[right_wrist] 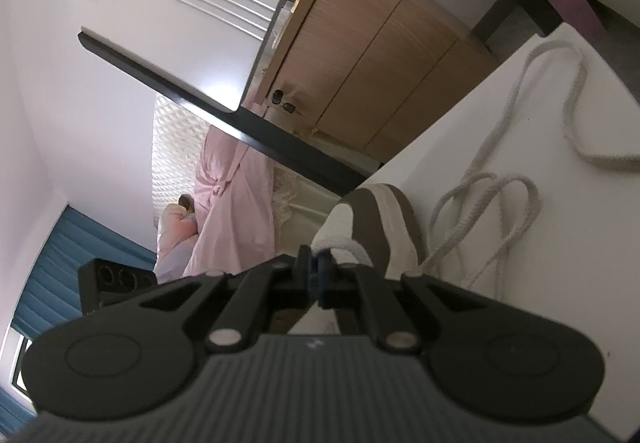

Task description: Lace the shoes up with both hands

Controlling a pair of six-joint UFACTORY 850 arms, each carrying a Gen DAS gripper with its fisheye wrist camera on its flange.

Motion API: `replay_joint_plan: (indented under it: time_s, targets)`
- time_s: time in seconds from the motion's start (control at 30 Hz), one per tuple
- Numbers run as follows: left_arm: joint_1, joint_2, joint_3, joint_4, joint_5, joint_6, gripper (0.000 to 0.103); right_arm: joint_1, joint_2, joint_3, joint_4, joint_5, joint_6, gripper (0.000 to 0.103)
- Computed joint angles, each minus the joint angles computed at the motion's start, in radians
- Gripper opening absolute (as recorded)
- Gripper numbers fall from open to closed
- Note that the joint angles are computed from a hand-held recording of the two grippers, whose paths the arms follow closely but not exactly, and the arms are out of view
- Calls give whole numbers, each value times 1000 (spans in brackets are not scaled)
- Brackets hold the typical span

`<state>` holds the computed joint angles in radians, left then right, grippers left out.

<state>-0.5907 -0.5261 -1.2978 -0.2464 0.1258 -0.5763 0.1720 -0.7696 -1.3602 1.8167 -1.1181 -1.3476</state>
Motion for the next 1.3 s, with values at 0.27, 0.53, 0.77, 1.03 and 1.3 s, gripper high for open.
replay_joint_plan:
  time_s: [0.27, 0.53, 0.77, 1.03, 1.3]
  targets:
    - [-8, -5, -10, -176, -4, 193, 5, 0, -17, -13, -13, -15, 43, 4]
    - [-11, -11, -21, -290, -6, 330, 5, 5, -21, -18, -6, -10, 33, 4]
    - [-16, -21, -37, -346, -6, 413, 5, 9, -26, -23, -13, -7, 44, 4]
    - [-18, -36, -52, -340, -9, 419, 5, 10, -34, -29, -13, -3, 65, 4]
    - [-16, -34, -47, -305, -5, 382, 5, 2, -49, -35, -18, -20, 128, 17]
